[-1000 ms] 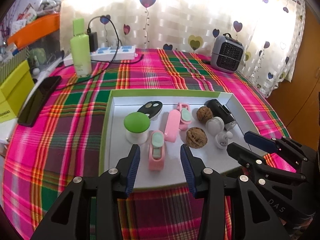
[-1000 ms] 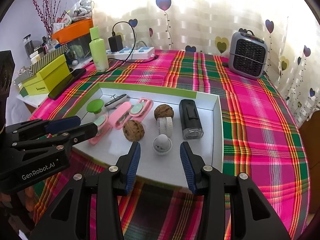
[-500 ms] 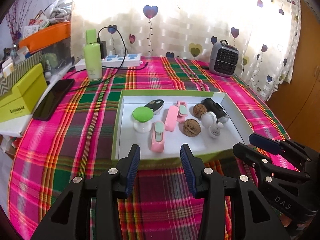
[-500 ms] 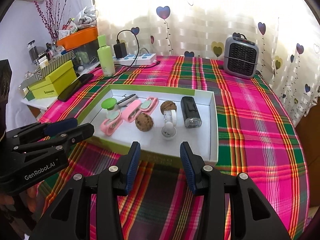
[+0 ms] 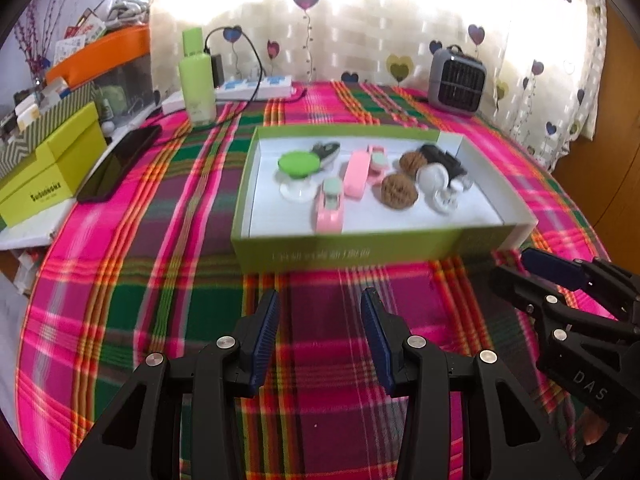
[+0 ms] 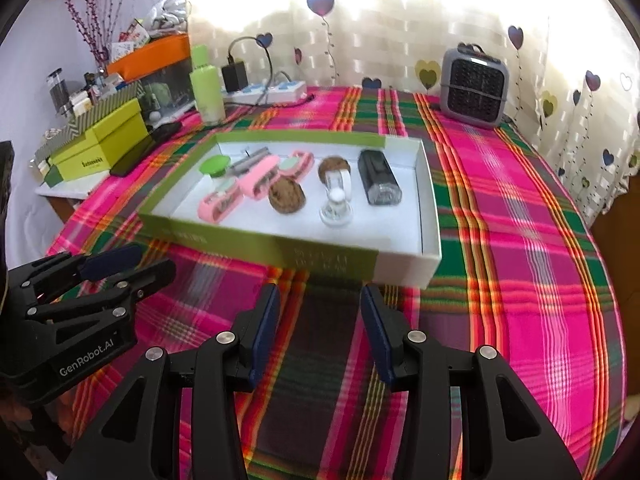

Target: Organize objects

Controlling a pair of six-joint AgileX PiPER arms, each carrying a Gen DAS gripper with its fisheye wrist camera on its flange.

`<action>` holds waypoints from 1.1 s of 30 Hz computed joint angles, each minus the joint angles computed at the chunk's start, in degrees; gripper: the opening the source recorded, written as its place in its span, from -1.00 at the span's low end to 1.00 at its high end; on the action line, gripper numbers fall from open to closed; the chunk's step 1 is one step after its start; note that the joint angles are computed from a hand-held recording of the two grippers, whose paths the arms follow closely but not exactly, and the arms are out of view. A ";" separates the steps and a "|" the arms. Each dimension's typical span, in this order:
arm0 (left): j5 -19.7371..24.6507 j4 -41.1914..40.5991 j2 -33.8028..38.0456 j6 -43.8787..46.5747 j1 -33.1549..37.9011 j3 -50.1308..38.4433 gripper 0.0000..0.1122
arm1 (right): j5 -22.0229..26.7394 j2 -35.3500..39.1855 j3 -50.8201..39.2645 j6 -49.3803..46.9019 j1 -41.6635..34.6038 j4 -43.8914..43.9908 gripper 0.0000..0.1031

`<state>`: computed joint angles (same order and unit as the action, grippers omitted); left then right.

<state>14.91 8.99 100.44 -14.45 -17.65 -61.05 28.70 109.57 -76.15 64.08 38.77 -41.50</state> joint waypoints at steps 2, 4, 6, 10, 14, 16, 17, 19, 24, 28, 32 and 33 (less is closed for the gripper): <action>-0.10 -0.92 0.35 0.79 -0.06 0.37 -0.28 | -0.07 0.16 0.49 0.59 -0.17 0.18 0.07; 0.12 0.56 0.68 -0.73 -0.43 0.36 -0.28 | 0.34 0.39 0.62 0.79 -0.28 0.47 0.07; 0.10 0.86 0.92 -1.30 -0.74 0.43 -0.28 | 0.42 0.60 0.73 0.74 -0.36 0.79 0.07; 0.95 5.55 1.86 -6.60 -1.58 -0.45 -0.27 | 2.66 1.32 0.04 1.24 -0.26 0.73 0.07; 1.12 7.71 2.15 -8.94 -2.17 -0.82 -0.19 | 3.87 2.12 -0.72 0.06 -0.81 2.41 0.07; 1.63 9.40 2.48 -10.75 -2.51 -1.30 -0.15 | 4.31 2.14 -0.84 0.38 -0.91 2.14 0.08; 1.79 9.59 2.61 -11.16 -2.66 -1.49 -0.10 | 4.55 2.26 -1.00 0.41 -0.93 2.08 0.08; 1.93 10.09 2.81 -11.62 -2.91 -1.69 -0.05 | 4.85 2.29 -1.12 0.30 -0.88 2.06 0.09; 2.34 11.19 3.23 -13.40 -3.44 -2.18 0.05 | 6.21 2.84 -2.00 -0.13 -0.76 1.88 0.11; 2.41 11.56 3.46 -14.15 -3.57 -2.38 0.09 | 6.19 2.84 -2.08 -0.32 -1.16 2.08 0.11; 2.64 12.85 3.50 -15.37 -3.84 -2.38 0.10 | 6.34 2.97 -2.28 -0.62 -1.09 2.18 0.14; 2.68 13.07 3.51 -15.58 -3.90 -2.40 0.10 | 6.36 3.08 -2.42 -0.70 -1.08 2.23 0.14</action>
<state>17.58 22.05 103.95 -30.03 -21.55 -63.45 35.06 112.65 -78.57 63.39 37.68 -39.27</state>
